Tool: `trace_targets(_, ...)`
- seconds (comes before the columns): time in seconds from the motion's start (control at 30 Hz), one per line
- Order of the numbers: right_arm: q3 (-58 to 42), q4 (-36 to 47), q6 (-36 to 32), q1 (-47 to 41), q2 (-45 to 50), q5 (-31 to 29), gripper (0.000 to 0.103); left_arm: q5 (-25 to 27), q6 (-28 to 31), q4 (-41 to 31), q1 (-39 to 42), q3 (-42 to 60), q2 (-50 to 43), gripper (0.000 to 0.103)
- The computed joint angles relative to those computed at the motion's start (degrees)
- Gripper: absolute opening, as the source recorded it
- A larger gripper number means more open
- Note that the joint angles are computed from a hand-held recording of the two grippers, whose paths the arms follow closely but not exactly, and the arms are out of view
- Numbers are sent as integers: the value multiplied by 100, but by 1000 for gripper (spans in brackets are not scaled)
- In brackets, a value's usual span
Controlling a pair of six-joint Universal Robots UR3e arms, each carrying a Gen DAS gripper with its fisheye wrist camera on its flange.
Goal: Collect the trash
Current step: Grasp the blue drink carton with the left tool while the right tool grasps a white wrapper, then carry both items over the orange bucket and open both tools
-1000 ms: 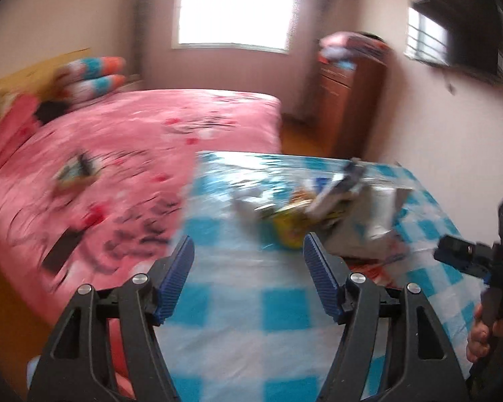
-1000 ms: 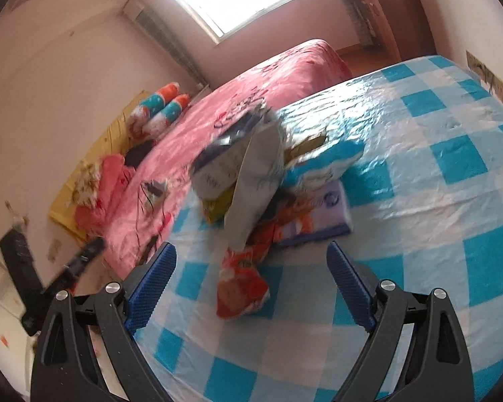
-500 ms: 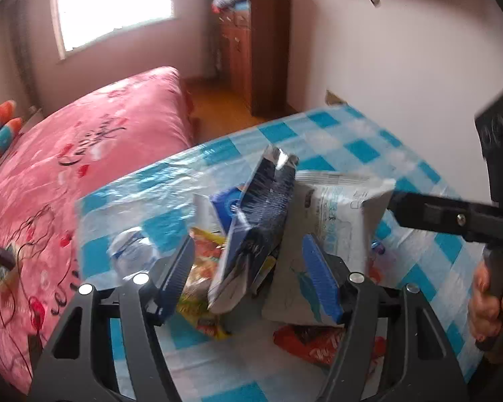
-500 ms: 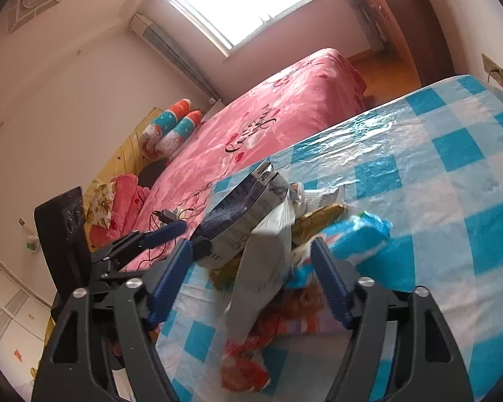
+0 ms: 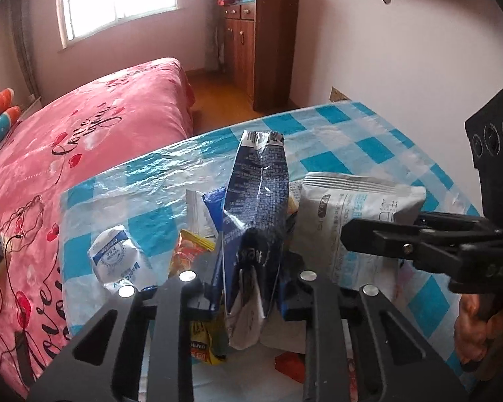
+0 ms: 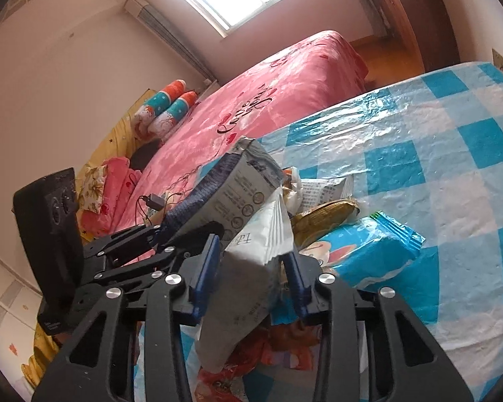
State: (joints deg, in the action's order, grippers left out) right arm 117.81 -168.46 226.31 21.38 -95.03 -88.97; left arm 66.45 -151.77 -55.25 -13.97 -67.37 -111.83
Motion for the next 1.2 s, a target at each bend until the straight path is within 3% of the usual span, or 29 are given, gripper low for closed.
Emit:
trace_targets(0.2, -117, -138, 162, 511, 101, -627, 24, -389, -282, 449, 318, -813, 568, 25)
trace_targets(0.53, -493, 99, 365, 1274, 77, -1529, 23, -1023, -309, 651, 1065, -2238, 1805, 25)
trace_targets(0.8, -983, 522, 479, 1908, 269, -2137, 23, -1602, 7, 394, 1862, -3292, 2924, 25)
trace_targets(0.97, -1305, 652, 577, 2241, 447, -2338, 23, -1983, 452, -199, 2530, -3805, 3715, 26)
trace_targets(1.2, -2188, 921, 502, 2781, 1058, -2435, 23, -2537, 1692, -1950, 3889, -4260, 4934, 26)
